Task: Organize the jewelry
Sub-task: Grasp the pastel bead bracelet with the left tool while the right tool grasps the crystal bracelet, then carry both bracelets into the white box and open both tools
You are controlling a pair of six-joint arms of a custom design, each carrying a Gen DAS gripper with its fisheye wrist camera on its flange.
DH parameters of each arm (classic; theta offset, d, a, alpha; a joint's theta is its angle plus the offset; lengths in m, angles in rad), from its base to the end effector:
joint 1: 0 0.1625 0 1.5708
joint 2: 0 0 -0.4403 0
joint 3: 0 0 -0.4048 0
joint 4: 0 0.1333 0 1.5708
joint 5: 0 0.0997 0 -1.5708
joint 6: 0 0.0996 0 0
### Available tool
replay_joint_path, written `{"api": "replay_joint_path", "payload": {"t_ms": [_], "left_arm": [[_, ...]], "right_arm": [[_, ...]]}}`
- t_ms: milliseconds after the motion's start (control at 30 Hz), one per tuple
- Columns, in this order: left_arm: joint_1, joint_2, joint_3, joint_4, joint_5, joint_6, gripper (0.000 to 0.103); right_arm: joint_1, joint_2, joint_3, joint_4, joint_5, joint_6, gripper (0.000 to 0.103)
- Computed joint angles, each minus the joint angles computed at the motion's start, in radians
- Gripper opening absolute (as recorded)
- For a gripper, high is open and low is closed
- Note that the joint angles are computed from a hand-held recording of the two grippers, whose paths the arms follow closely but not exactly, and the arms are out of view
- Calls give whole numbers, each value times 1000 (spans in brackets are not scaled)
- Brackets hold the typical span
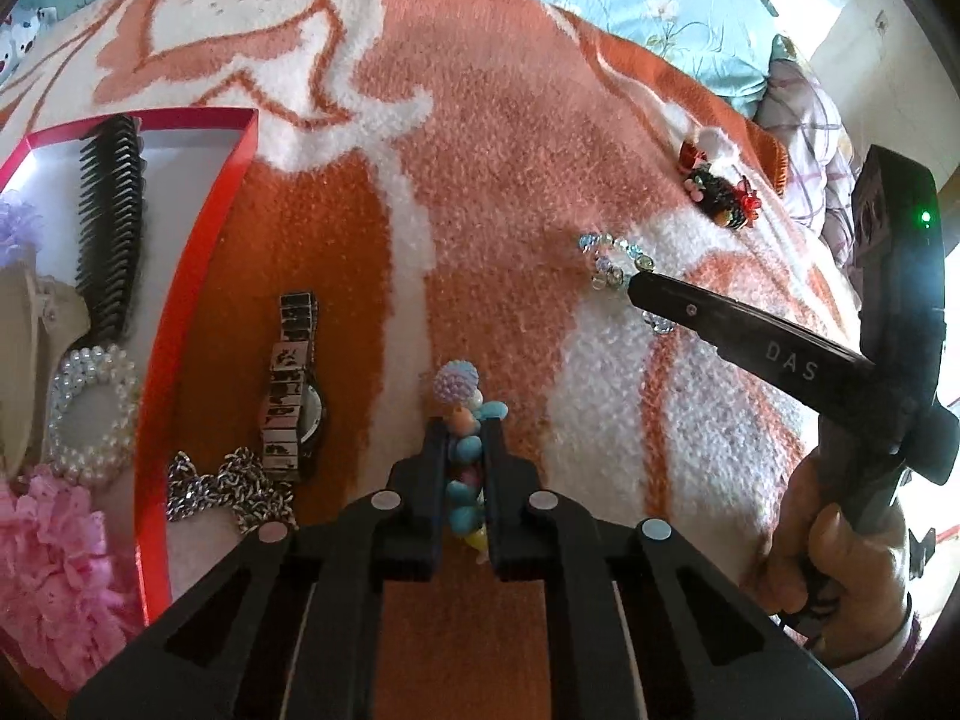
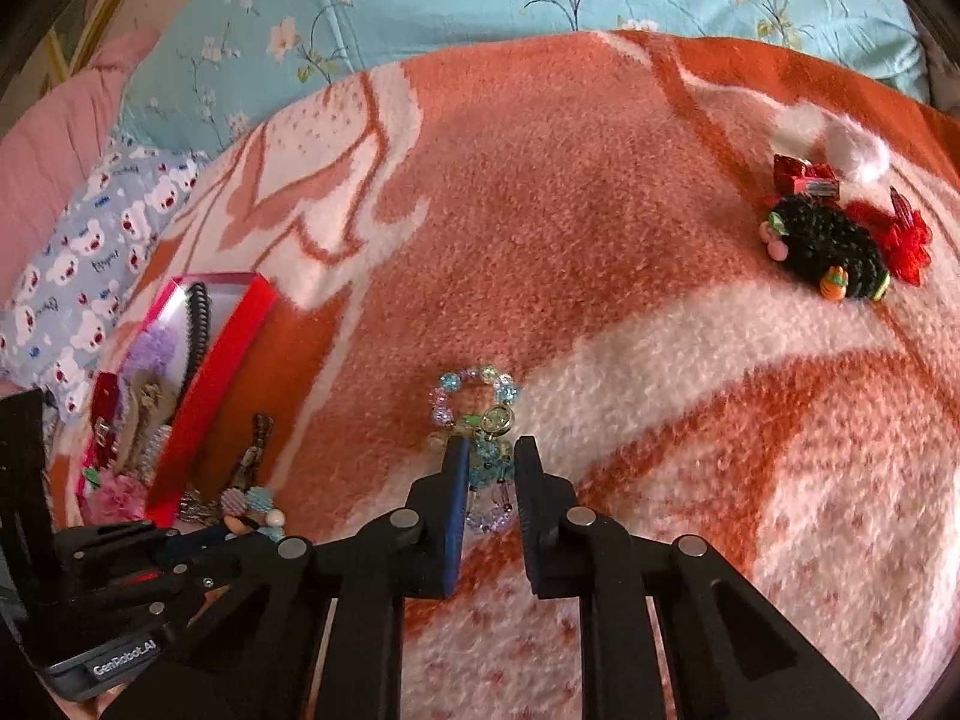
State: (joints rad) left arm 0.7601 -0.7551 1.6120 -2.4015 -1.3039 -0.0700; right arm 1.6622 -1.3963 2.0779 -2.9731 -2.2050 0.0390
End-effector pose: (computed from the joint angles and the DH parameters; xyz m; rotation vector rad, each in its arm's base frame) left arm -0.3850 -0.5861 0.0597 1.0494 2.6887 -0.1310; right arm 0.1213 -0.5097 0.3466 -0.2335 -2.4038 0.9525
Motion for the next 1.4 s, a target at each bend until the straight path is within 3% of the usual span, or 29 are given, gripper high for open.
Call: {"api": "replay_joint_path", "payload": {"t_ms": [267,833,1400], "left_arm": [[-11,-62,41,-34,-26,8,9],[-9,-216,126,-103,-24,1,8],[58,-328,165,-125,57,-37,8]], "right_arm": [[41,-36,42,-50,27,38,7],[159,-50,52,-103,15,75,7],[253,95,-63,-80,38,38,7]]}}
